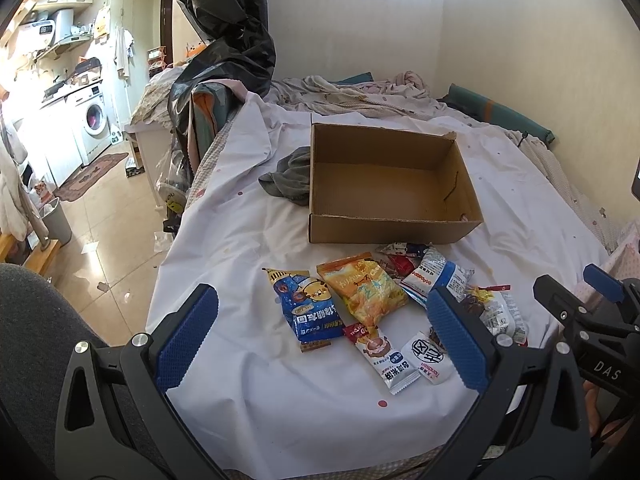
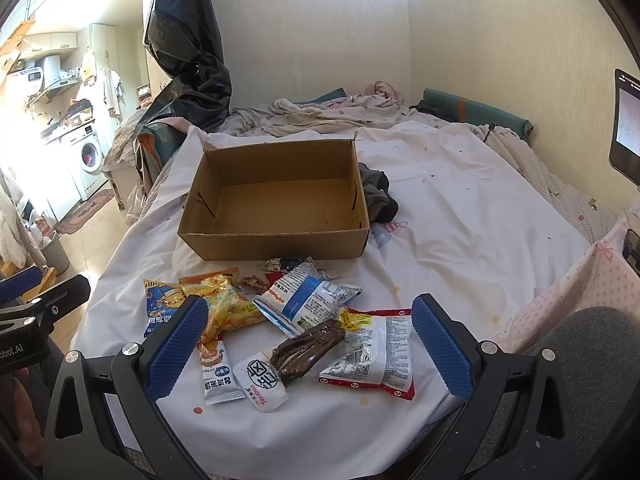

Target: Organize snacks

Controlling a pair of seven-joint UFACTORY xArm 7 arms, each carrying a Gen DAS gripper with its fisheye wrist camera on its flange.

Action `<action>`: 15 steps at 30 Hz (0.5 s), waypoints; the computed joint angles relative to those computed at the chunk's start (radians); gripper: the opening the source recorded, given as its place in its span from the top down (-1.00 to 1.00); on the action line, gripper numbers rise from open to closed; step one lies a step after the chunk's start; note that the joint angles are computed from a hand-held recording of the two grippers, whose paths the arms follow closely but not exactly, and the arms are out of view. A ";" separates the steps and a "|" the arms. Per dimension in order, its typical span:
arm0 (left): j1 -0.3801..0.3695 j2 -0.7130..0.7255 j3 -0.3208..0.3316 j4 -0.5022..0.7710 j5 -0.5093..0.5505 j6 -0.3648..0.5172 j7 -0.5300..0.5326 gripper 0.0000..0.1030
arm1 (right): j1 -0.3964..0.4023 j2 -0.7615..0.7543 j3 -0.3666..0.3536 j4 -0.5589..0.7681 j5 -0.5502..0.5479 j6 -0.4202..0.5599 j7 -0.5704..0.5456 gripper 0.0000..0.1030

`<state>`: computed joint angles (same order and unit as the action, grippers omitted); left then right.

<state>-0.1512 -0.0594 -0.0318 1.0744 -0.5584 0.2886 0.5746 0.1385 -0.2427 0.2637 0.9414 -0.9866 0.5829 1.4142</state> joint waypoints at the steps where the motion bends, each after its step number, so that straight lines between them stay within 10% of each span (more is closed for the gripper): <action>1: 0.000 0.001 0.000 0.000 0.000 0.000 0.000 -1.00 | -0.002 0.009 0.002 0.002 -0.009 -0.003 0.008 -1.00; 15: 0.000 -0.001 0.000 -0.002 0.003 0.001 -0.001 -1.00 | 0.006 0.007 -0.004 0.003 -0.006 0.001 0.004 -1.00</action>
<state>-0.1513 -0.0608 -0.0316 1.0724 -0.5556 0.2892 0.5735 0.1440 -0.2360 0.2595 0.9442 -0.9925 0.5841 1.4181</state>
